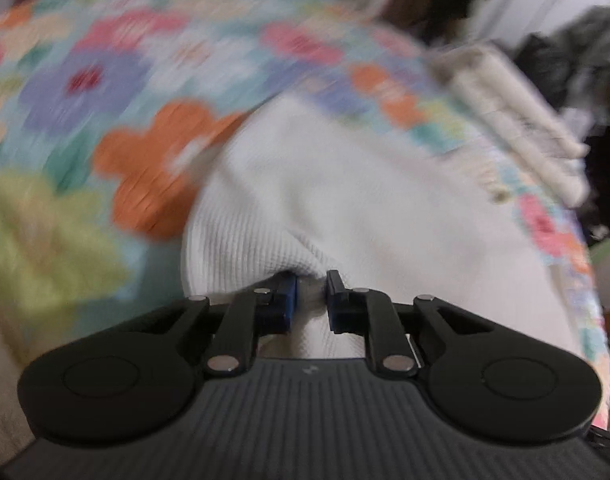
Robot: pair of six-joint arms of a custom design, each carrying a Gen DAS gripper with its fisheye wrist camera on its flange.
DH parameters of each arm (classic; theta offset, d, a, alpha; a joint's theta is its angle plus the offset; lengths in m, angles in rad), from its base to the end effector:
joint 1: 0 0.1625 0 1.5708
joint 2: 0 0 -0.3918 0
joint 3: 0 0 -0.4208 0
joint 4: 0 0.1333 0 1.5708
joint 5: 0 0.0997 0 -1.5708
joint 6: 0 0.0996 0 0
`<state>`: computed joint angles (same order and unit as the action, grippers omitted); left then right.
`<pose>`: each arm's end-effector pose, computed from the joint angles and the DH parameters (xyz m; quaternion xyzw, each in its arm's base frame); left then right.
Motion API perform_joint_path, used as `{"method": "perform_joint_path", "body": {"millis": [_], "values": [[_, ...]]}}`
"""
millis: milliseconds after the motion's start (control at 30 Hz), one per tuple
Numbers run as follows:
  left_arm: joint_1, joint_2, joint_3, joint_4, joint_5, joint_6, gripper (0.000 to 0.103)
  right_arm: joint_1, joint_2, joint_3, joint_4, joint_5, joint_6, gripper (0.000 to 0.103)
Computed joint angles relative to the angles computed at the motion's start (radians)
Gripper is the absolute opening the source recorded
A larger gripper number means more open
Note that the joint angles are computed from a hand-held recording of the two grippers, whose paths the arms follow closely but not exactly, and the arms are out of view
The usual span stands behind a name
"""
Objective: Fold clothes
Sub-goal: 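Lift the shirt end with the left tool while the right tool pinches the fabric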
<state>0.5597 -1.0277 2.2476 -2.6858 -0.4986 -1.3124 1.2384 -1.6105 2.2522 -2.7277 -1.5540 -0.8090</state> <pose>-0.2567 -0.4214 0.0450 -0.1024 0.8528 -0.4501 0.2442 -0.0217 -0.4764 0.2646 0.2303 -0.9391 0.2188 0.1308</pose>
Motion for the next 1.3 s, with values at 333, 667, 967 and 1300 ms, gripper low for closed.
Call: {"method": "perform_joint_path", "body": {"millis": [333,667,967,1300], "values": [[0.062,0.014,0.024,-0.309,-0.109,0.147,0.013,0.042,0.010,0.004,-0.020,-0.002,-0.083,0.062],[0.171,-0.011,0.021,-0.513,-0.308,0.314,0.013,0.230,0.162,-0.037,0.092,0.003,-0.342,0.065],[0.150,-0.001,0.059,-0.622,-0.289,0.276,0.040,0.293,0.356,-0.035,-0.280,-0.125,-0.277,0.016],[0.134,-0.029,0.032,-0.365,-0.340,0.178,0.097,0.210,0.327,-0.114,-0.117,-0.005,0.058,0.013]]}}
